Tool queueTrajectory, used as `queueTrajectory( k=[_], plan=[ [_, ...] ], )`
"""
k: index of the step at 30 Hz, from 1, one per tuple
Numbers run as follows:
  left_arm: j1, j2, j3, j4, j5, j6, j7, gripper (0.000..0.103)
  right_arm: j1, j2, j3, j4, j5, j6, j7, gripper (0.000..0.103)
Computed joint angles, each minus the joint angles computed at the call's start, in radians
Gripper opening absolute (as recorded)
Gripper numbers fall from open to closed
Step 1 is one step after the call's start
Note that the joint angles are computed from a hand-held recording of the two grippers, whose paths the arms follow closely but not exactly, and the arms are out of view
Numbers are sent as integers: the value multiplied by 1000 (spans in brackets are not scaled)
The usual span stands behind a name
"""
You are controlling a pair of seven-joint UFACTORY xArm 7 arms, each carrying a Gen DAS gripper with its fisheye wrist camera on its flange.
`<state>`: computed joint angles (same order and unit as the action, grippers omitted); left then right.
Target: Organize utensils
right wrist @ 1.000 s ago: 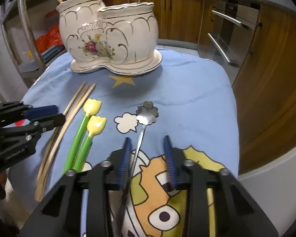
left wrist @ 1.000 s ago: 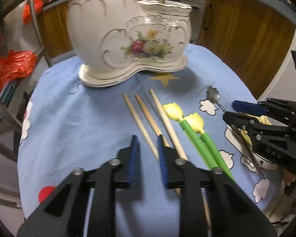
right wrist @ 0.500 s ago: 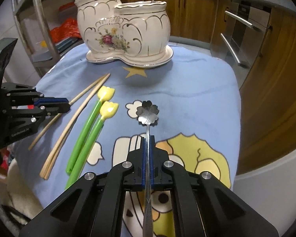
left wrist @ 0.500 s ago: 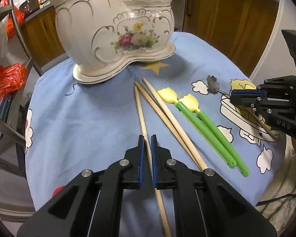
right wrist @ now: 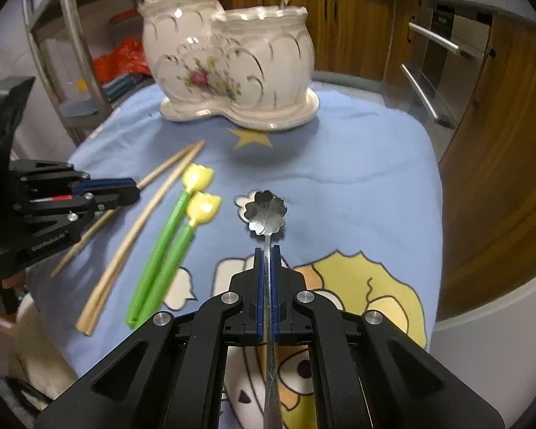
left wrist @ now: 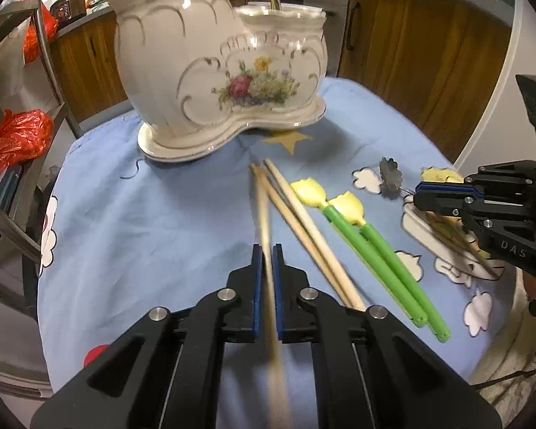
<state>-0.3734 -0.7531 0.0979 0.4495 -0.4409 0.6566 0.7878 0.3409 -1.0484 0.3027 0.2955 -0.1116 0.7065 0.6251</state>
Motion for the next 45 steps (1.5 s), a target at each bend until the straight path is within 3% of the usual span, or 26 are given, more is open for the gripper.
queueTrajectory(
  k=[16,23,30,33,38,45],
  plan=[
    [-101,-163,156,6,-175,-87,172,5,-39,-159,51,-8,-57,-192,19,4],
    [-167,-219,217,5,-246,-162,234,5,-105,-147,70,5,-83,-312,20,2],
    [-207,-269,267,8,-278,-170,276,5,-151,-106,66,37,-91,-352,3,2],
    [-250,-278,296,35,-312,-217,306,5,-165,-80,43,66,-86,-367,-15,2],
    [-412,-228,382,140,-381,-378,367,5,-216,-19,21,129,-78,-432,-41,2],
    [-802,-107,595,348,-429,-559,407,5,-312,106,22,235,-69,-534,-57,2]
  ],
)
